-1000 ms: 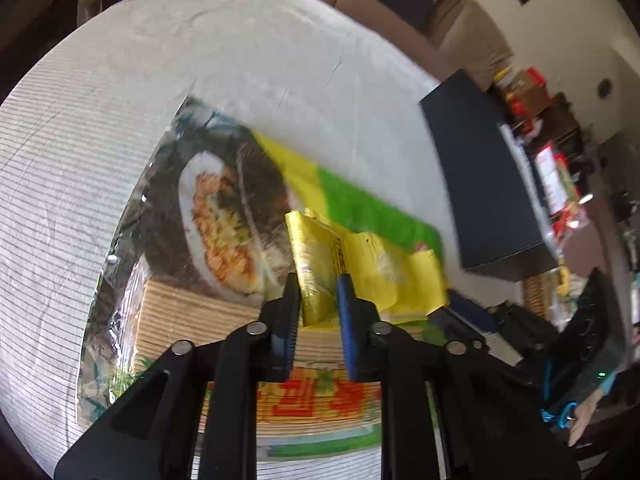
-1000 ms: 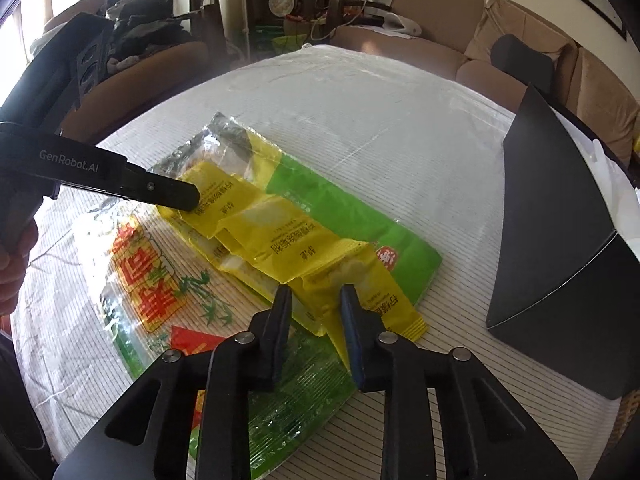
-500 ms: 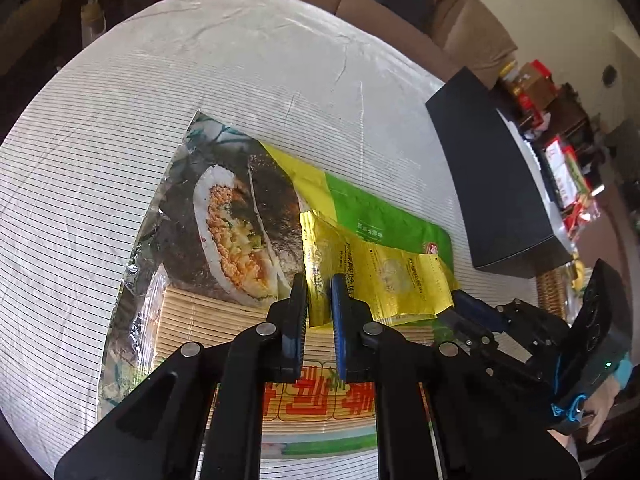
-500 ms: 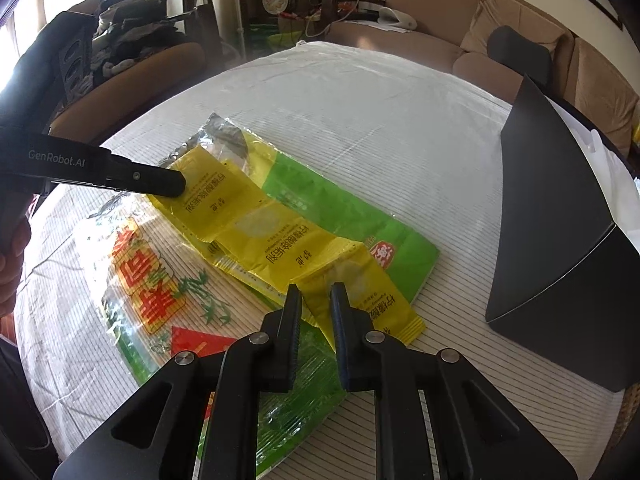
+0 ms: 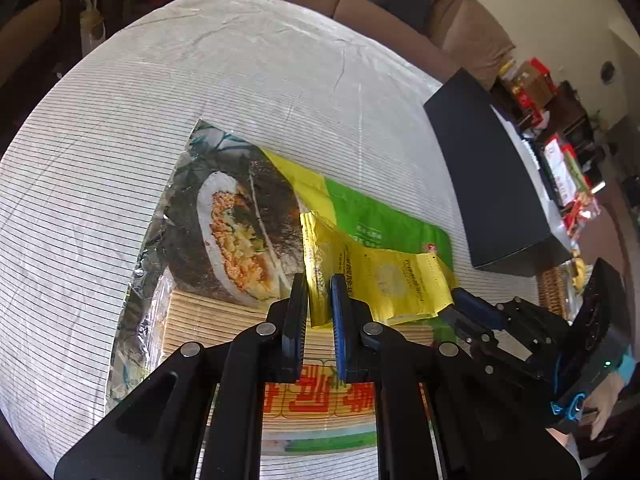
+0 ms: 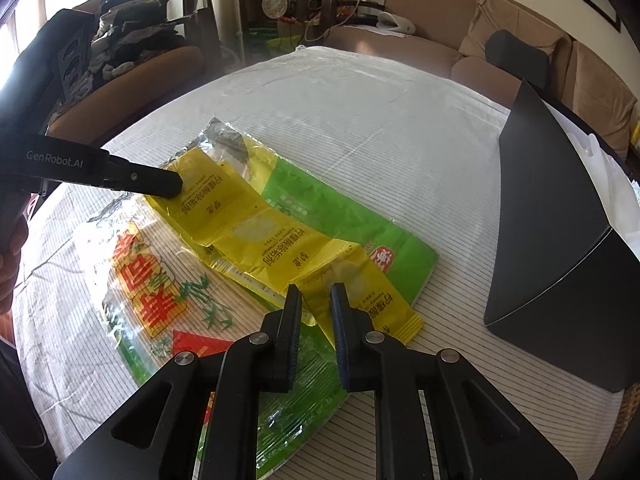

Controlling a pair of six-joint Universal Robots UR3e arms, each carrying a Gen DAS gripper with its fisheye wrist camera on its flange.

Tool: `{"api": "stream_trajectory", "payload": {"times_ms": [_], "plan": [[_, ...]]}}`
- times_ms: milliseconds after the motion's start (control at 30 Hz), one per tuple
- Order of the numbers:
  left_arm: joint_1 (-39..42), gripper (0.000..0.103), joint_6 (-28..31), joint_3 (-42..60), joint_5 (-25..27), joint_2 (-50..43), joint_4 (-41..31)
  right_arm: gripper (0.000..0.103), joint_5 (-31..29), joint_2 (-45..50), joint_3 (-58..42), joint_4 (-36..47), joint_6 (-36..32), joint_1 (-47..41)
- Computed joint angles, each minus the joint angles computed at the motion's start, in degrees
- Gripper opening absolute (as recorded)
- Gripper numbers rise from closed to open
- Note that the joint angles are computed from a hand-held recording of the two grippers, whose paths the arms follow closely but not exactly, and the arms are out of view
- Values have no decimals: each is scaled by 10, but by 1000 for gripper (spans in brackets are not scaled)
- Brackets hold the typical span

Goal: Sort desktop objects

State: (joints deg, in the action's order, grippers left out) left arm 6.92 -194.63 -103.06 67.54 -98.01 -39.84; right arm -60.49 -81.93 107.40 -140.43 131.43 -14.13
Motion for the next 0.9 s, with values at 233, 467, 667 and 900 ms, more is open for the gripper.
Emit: {"api": "stream_trajectory", "payload": {"times_ms": [233,467,667,900], "plan": [[-5,11,-2,11,6,1,-7,14,11,-14,-8,25,9,-7],[-18,10,-14,2,-14,13,22,14,39,-17,-16,60,20,-35],[-56,11,-48,26,113,28,-5,16,1,-22,-43,122,8,-40],[-183,56,-70,85,252,23,-22,57,34,-105,20,166,-53,-148]]}}
